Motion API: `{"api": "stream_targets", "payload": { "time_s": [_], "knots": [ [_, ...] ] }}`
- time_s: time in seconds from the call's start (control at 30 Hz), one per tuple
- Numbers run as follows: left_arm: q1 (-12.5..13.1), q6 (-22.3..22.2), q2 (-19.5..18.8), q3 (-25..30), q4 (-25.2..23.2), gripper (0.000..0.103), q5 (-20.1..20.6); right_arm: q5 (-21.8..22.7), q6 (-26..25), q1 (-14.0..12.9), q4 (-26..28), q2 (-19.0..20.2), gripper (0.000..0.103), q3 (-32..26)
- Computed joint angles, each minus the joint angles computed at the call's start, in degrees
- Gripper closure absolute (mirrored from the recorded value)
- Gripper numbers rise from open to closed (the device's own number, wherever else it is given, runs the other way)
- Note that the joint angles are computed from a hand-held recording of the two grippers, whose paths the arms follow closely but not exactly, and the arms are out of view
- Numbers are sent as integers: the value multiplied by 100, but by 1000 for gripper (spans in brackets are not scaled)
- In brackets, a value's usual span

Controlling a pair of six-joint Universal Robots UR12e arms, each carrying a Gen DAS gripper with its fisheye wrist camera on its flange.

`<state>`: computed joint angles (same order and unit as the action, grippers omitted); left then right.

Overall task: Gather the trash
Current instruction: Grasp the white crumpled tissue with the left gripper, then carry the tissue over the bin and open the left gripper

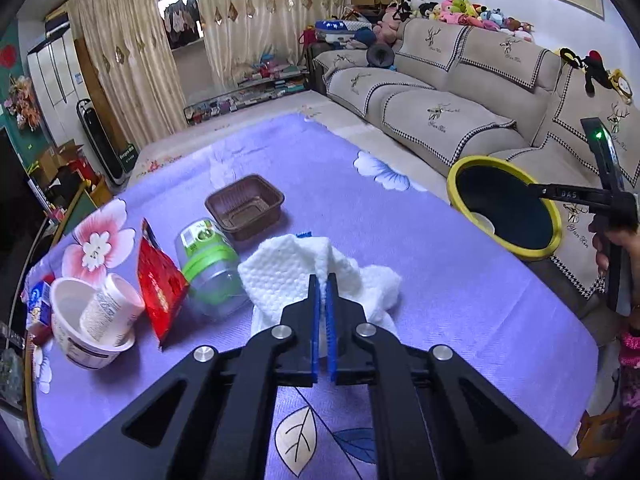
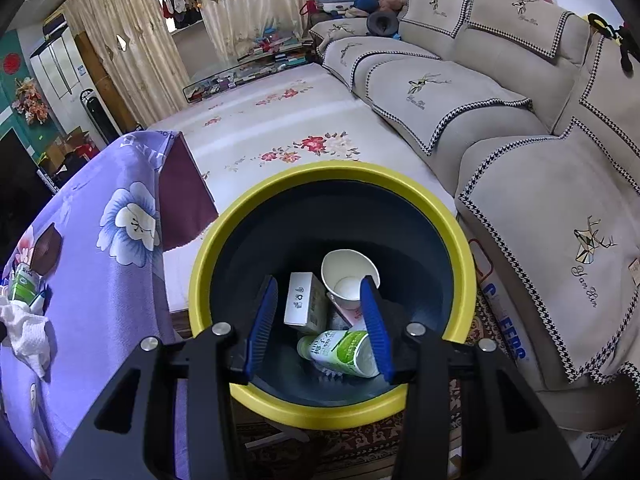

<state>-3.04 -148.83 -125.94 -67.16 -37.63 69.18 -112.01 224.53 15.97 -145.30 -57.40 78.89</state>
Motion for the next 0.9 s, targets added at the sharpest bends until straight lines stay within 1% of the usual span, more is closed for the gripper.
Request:
{"api": "stream_targets", "payload": {
  "time_s": [0.13,0.43,0.67,0.8,0.9],
  "knots": [
    [21,-45,184,-180,229,99,-115,-55,-52,34,-97,-47,62,25],
    [1,9,518,-428,476,100,-521,-157,-121,90,-297,-185,62,165],
    [-110,123,596,-313,291,100,-900,-251,-85,90,-499,-357,62,414],
    [-244,238,573,-168,182,100,-995,-311,-33,73,-618,-448,62,558],
    [-398,383,532,-66,136,100,-1026,-346,2,51,-706,-545,62,710]
  ]
}}
